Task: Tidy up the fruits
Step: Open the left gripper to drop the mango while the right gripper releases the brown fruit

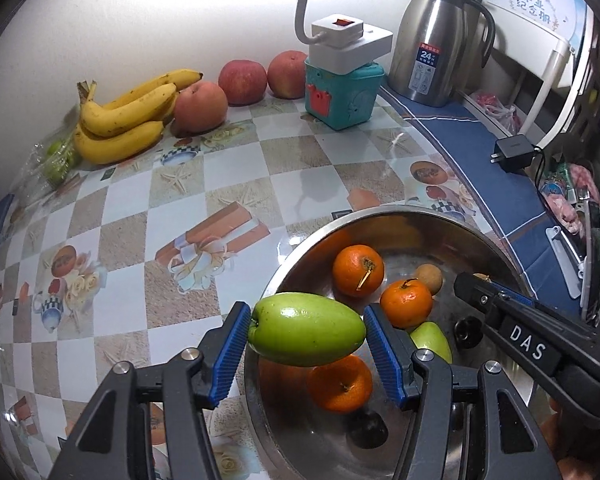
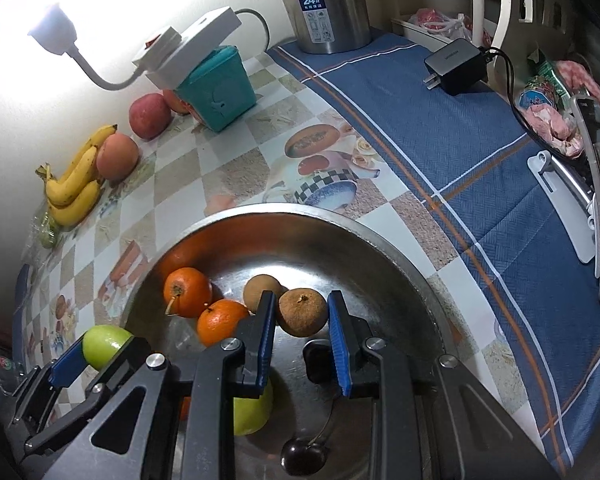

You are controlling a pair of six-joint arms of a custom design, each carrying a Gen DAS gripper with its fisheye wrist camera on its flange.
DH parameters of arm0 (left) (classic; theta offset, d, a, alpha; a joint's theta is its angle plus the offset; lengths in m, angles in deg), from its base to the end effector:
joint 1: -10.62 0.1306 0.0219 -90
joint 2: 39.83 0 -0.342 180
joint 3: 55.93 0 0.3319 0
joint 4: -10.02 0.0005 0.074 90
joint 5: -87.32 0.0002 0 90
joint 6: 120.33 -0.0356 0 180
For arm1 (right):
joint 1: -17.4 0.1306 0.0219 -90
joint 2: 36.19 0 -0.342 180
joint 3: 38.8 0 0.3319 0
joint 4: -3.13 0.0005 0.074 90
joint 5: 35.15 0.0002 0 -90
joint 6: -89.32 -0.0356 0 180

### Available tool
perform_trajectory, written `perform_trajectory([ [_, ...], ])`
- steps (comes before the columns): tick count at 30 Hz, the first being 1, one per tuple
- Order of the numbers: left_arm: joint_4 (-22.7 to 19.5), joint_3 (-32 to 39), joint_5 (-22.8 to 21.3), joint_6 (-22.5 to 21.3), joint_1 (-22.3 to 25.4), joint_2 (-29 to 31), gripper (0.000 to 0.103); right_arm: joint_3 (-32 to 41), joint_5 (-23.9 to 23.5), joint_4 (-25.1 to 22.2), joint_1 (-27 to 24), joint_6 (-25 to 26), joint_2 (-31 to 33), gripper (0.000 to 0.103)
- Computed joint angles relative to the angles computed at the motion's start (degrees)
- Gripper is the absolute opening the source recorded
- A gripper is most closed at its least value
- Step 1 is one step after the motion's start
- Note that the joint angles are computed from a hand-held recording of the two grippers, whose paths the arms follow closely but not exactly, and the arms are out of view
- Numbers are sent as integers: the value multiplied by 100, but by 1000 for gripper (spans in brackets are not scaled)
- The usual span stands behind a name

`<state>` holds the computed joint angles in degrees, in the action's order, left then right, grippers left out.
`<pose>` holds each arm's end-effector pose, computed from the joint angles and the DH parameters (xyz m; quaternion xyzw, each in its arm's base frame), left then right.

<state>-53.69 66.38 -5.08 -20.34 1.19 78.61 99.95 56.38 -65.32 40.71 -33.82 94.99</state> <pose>0.5632 -0.0925 0.3589 -0.0102 0.9653 -0.0239 0.2598 0.5785 0.2477 0.3359 0.0863 0.9640 0.1075 0.2276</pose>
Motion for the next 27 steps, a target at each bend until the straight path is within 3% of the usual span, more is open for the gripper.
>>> perform_trajectory([
  [27,9,-35,112,-3,-5,-3,65,142,83,-138,39,17,125,30],
])
